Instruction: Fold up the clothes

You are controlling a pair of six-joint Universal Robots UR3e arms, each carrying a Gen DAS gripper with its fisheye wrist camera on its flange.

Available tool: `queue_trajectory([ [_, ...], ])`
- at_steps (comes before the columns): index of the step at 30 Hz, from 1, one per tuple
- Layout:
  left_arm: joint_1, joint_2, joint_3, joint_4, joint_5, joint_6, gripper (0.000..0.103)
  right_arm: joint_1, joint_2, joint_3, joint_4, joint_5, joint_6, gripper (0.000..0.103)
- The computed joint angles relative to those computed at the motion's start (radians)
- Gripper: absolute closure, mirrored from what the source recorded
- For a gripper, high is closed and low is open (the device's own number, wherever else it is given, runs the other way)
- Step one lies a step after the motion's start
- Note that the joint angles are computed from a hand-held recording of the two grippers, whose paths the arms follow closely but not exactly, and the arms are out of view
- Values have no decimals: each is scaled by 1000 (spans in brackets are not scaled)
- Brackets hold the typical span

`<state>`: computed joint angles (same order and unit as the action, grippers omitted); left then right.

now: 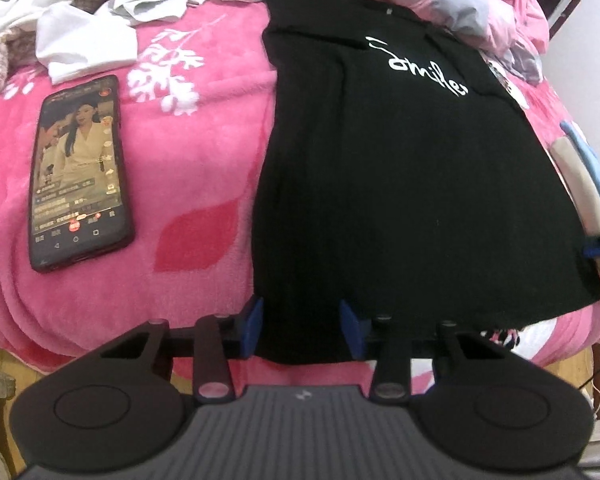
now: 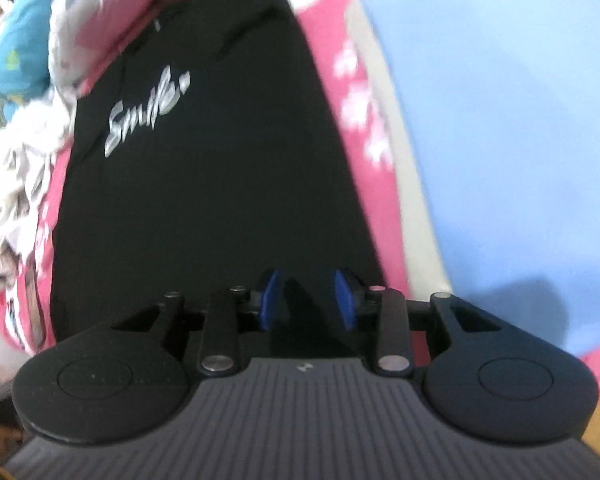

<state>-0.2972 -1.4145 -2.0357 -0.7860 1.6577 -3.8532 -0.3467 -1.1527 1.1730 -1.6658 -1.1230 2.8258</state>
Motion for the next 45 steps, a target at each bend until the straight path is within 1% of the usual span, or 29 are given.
queue_trajectory([
  [2,15,3,-6,0,-17,14,60,-4,-43,63,3,-31,-16,73],
  [4,21,2,-3,-7,-25,28,58,-23,-108,153,-45,-33,0,73],
  [7,17,0,2,-17,-22,36,58,-18,-201,278,-190,-88,48,73],
  [9,13,-4,4,-19,-17,39,57,9,-244,346,-291,-155,78,72],
  [12,7,-8,10,-25,-12,37,58,23,-238,397,-378,-208,127,72],
  [15,6,-12,21,-42,-11,57,60,4,-230,430,-413,-190,190,72],
  [16,5,-13,27,-51,-8,64,63,-3,-230,422,-391,-179,190,73],
  [17,3,-15,33,-60,-4,70,67,-10,-230,409,-361,-169,186,78],
  [18,1,-17,38,-66,1,73,70,-17,-228,384,-313,-160,171,81],
  [20,-1,-12,43,-79,8,71,78,-26,-222,339,-227,-147,145,91],
  [21,-1,-9,45,-87,10,69,81,-30,-214,311,-183,-138,132,93],
  [23,1,-1,50,-102,13,55,92,-34,-194,264,-117,-119,112,98],
  [25,3,6,56,-117,14,39,96,-11,-179,230,-82,-106,108,99],
  [29,14,31,91,-164,7,30,99,-14,-173,165,-21,-48,94,99],
  [33,36,65,136,-202,-4,27,99,-28,-162,56,52,22,89,99],
  [36,81,94,156,-213,-40,12,99,-42,-128,-36,80,96,119,99],
  [38,129,118,150,-188,-75,-22,99,-55,-94,-93,70,159,165,99],
  [41,210,142,140,-129,-130,-77,99,-65,-35,-168,13,257,266,99],
  [43,269,130,134,-62,-164,-100,99,-63,23,-220,-59,324,344,99],
  [45,322,95,133,14,-190,-104,99,-55,101,-284,-165,387,450,99],
])
